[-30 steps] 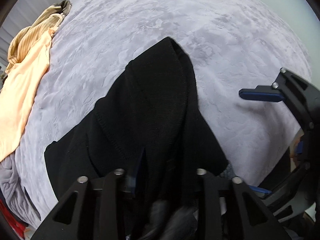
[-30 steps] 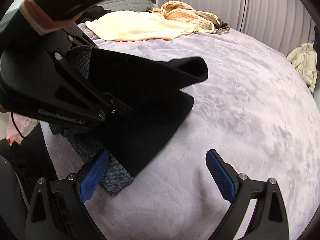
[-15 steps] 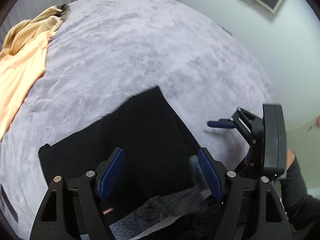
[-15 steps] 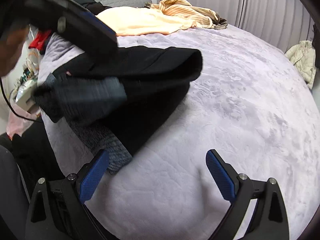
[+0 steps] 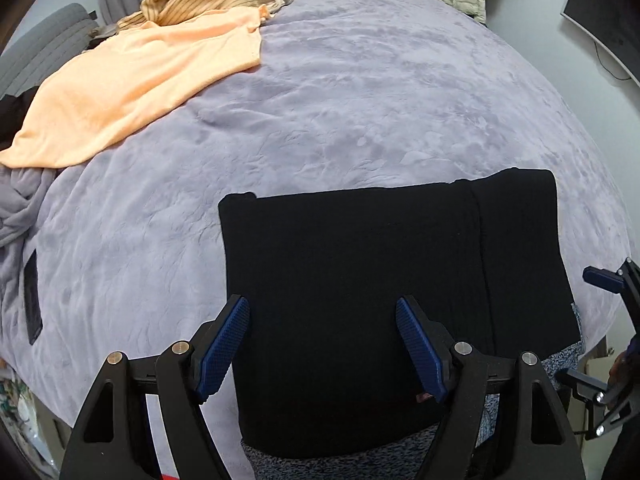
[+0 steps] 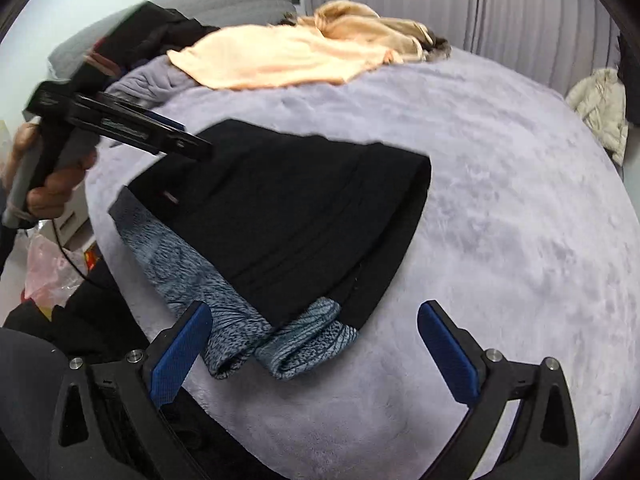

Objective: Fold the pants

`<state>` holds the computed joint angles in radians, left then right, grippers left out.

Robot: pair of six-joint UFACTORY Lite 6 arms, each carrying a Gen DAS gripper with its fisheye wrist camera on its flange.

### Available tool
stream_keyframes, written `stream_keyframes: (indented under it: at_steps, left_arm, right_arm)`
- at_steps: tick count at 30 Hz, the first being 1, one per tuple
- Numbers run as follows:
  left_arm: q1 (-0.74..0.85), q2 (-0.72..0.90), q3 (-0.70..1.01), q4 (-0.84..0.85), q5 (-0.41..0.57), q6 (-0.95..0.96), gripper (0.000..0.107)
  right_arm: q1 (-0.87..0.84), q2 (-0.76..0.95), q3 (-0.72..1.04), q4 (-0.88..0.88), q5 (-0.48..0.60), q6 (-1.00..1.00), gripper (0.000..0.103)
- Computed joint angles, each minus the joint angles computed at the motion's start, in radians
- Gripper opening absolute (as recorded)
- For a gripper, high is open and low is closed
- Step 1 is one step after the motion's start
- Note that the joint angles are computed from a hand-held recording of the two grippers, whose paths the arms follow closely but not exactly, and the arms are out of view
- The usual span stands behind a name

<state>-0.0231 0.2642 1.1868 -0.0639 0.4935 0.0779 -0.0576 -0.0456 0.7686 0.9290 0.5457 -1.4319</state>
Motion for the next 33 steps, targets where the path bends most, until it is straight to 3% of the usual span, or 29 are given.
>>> stream_keyframes:
  at_steps: [3, 5, 6, 7, 8, 10, 13, 16, 18, 19, 20, 22, 27, 33]
  left_arm:
    - [0.034, -0.026, -0.065, -0.029, -0.039, 0.041, 0.077]
    - [0.039, -0.017, -0.081, 0.018, -0.066, -0.006, 0.092]
    - [0.044, -0.006, -0.087, 0.061, -0.096, -0.050, 0.100]
    - [0.051, -0.001, -0.087, 0.062, -0.105, -0.053, 0.101]
    - [0.061, 0.009, -0.075, 0.023, -0.098, -0.017, 0.101]
    - [0.076, 0.003, -0.069, -0.008, -0.102, 0.003, 0.101]
    - [0.079, 0.003, -0.069, 0.043, -0.121, -0.045, 0.101]
    - [0.103, 0.042, -0.058, -0.055, -0.115, 0.037, 0.101]
    - [0.110, 0.047, -0.065, -0.094, -0.113, 0.068, 0.101]
    - [0.112, 0.040, -0.071, -0.101, -0.113, 0.078, 0.101]
    - [0.116, 0.029, -0.075, -0.103, -0.112, 0.086, 0.101]
    - [0.120, 0.012, -0.063, -0.055, -0.103, 0.048, 0.101]
    - [0.135, 0.067, 0.069, -0.049, -0.058, 0.009, 0.101]
    - [0.050, 0.205, 0.247, 0.049, -0.015, -0.134, 0.101]
  right_arm:
    - [-0.059, 0.155, 0.076, 0.042, 0.115, 0.053, 0.103]
    - [-0.099, 0.253, 0.133, 0.097, 0.215, 0.081, 0.101]
    - [-0.107, 0.275, 0.147, 0.119, 0.238, 0.086, 0.096]
    - [-0.107, 0.283, 0.156, 0.145, 0.259, 0.075, 0.066]
    - [-0.096, 0.270, 0.158, 0.160, 0.267, 0.067, 0.048]
    - [-0.045, 0.189, 0.133, 0.181, 0.187, 0.054, 0.031]
    - [-0.003, 0.162, 0.144, 0.196, 0.139, 0.055, 0.029]
    - [0.022, 0.225, 0.159, 0.176, 0.055, 0.071, 0.030]
    - [-0.005, 0.258, 0.168, 0.174, 0.089, 0.093, 0.035]
    - [-0.020, 0.256, 0.175, 0.155, 0.116, 0.118, 0.043]
    - [-0.027, 0.249, 0.183, 0.121, 0.127, 0.157, 0.061]
    - [-0.042, 0.188, 0.165, 0.090, 0.103, 0.187, 0.080]
    - [0.061, 0.037, 0.128, 0.079, -0.151, 0.225, 0.081]
    - [0.292, 0.186, 0.299, -0.032, -0.238, 0.361, 0.081]
